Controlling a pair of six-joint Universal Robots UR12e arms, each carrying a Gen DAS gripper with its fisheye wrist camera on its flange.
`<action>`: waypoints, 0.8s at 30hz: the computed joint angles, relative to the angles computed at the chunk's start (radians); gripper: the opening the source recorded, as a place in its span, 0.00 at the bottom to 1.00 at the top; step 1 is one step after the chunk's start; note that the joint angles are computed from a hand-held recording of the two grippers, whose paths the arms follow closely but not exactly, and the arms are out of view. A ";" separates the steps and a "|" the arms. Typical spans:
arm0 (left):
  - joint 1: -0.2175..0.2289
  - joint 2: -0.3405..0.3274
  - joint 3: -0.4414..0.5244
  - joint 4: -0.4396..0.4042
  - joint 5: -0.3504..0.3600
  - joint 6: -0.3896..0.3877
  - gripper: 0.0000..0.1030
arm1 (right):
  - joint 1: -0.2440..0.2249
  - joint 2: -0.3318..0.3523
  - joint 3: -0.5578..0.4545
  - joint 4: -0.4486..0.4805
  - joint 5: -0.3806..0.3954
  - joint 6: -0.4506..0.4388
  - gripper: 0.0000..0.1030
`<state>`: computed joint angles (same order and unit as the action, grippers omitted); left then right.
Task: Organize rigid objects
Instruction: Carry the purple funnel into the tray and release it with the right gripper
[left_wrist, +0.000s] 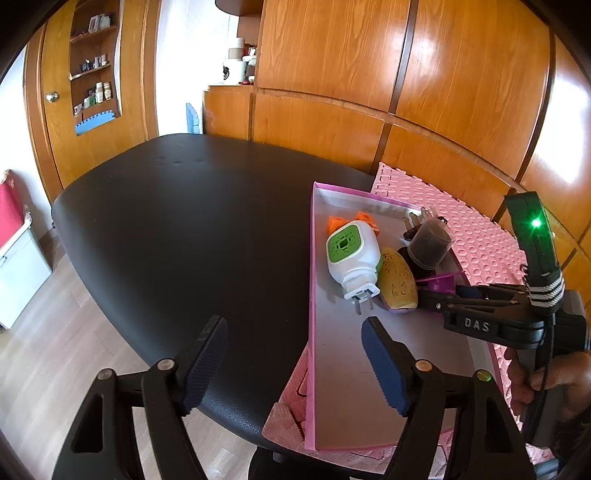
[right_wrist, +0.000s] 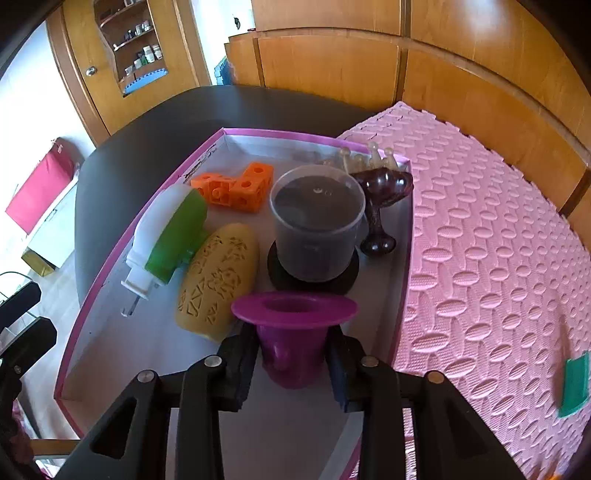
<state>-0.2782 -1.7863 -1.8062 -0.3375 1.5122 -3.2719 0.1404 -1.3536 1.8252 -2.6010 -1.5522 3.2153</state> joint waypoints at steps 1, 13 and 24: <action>0.000 0.000 0.000 0.002 -0.001 -0.001 0.75 | 0.000 -0.002 0.002 0.002 0.001 0.004 0.41; -0.010 0.006 -0.004 0.019 0.015 0.009 0.77 | 0.021 -0.050 0.062 -0.081 -0.046 0.018 0.47; -0.023 0.012 -0.011 0.041 0.027 0.028 0.77 | 0.040 -0.084 0.110 -0.163 -0.112 0.075 0.47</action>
